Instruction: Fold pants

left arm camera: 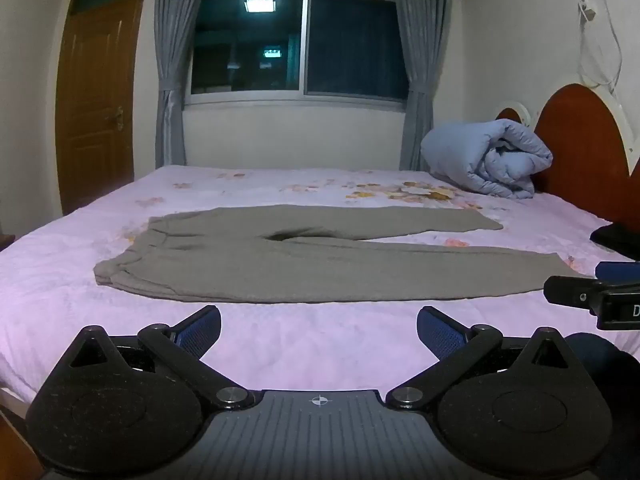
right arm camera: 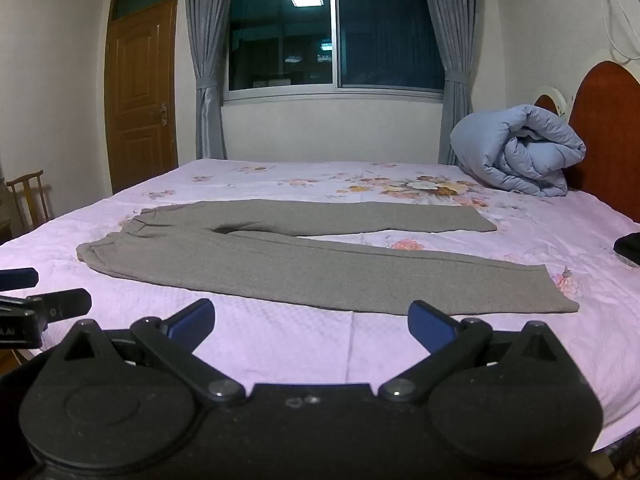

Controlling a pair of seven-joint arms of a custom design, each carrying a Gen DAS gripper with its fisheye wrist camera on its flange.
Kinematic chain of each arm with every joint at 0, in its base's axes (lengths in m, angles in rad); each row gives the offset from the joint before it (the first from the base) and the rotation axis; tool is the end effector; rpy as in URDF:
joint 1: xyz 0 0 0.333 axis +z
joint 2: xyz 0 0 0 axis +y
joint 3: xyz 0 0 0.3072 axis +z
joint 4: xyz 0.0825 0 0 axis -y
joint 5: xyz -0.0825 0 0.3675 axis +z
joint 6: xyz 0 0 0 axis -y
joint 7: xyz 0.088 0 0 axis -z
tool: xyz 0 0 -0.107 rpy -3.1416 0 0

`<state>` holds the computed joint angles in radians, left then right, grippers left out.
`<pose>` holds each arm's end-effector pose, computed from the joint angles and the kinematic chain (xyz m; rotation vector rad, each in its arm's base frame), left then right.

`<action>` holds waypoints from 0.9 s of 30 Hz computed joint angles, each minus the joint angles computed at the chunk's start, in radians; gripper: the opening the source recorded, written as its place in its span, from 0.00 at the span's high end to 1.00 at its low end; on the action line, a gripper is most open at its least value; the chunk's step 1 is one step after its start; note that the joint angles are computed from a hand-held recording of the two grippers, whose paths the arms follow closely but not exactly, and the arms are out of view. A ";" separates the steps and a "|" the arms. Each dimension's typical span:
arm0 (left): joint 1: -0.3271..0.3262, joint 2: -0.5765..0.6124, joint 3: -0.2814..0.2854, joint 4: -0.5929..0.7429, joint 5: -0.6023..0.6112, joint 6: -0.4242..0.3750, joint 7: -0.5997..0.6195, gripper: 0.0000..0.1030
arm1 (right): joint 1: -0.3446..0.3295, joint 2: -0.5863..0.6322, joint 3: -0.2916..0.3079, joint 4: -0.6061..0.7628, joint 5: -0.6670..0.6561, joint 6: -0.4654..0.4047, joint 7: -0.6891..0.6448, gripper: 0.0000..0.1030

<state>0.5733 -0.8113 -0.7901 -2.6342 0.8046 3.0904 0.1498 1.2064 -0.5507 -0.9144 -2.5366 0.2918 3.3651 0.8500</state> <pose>0.3712 -0.1798 0.4956 -1.6243 1.2448 -0.8671 0.4597 0.0534 0.5132 -1.7299 1.0507 -0.7092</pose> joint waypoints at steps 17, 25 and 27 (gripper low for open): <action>0.009 -0.013 -0.008 -0.008 -0.018 0.011 0.012 0.00 | 0.001 0.002 -0.002 -0.002 -0.008 0.005 0.004 0.06; 0.011 -0.015 -0.011 -0.009 -0.022 0.012 0.012 0.00 | 0.000 0.003 -0.002 -0.002 -0.012 0.004 0.006 0.06; 0.012 -0.014 -0.012 -0.008 -0.023 0.010 0.012 0.00 | 0.000 0.004 -0.003 -0.003 -0.012 0.005 0.007 0.06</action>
